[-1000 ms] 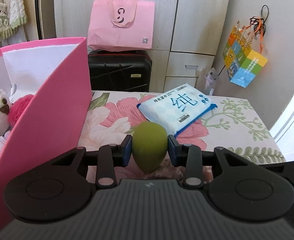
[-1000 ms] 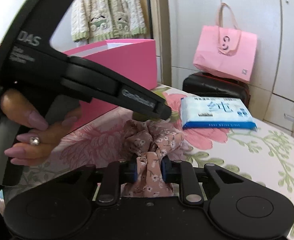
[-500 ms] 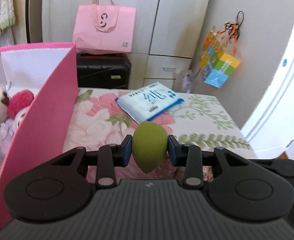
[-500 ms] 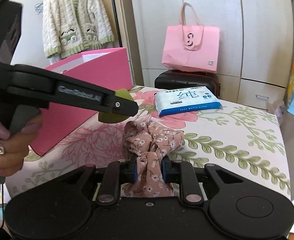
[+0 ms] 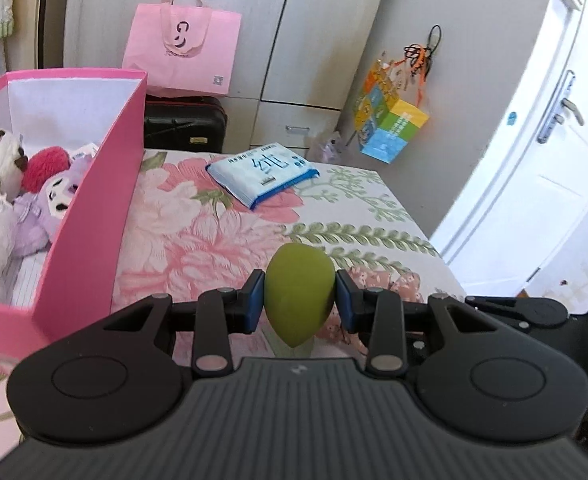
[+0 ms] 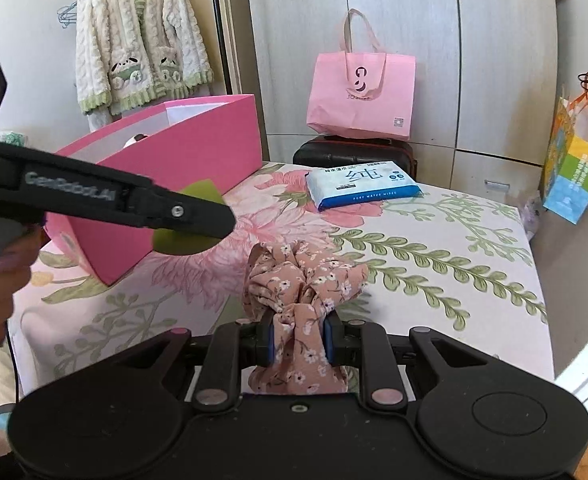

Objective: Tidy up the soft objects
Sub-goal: 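Lift the green sponge and pink floral cloth and carry them over the pink box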

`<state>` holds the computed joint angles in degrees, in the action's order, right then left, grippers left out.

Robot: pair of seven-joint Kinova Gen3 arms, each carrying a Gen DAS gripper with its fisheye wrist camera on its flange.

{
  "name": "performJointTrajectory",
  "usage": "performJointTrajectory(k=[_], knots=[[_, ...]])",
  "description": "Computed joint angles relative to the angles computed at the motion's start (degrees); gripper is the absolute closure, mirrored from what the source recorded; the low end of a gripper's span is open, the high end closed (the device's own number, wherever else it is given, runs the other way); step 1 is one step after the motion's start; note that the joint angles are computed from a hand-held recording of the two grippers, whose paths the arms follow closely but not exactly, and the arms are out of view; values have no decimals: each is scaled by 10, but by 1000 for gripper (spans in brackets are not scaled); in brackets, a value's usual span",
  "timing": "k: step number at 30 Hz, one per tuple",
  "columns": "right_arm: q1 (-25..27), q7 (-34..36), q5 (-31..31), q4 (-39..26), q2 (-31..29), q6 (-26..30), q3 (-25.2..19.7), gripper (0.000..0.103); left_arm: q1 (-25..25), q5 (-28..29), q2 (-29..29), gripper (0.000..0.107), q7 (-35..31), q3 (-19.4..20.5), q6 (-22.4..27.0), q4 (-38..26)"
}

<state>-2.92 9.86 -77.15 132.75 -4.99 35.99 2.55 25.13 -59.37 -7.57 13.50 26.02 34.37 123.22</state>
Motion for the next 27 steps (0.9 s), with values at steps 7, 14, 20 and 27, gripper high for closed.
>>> performJointTrajectory(k=[7,14,20,27], knots=[[-10,-88,77,19,-73,-17,-2,78,2,62,-44,72,-45,22,18,13],[-24,-215,202,5,-135,43,24,78,20,167,-121,72,-129,3,-24,47],[-47,-291,284,-29,-173,98,31,78,79,282,-178,72,-248,-52,6,43],[-102,-351,334,-97,-188,178,51,78,116,378,-249,71,-366,-96,89,16]])
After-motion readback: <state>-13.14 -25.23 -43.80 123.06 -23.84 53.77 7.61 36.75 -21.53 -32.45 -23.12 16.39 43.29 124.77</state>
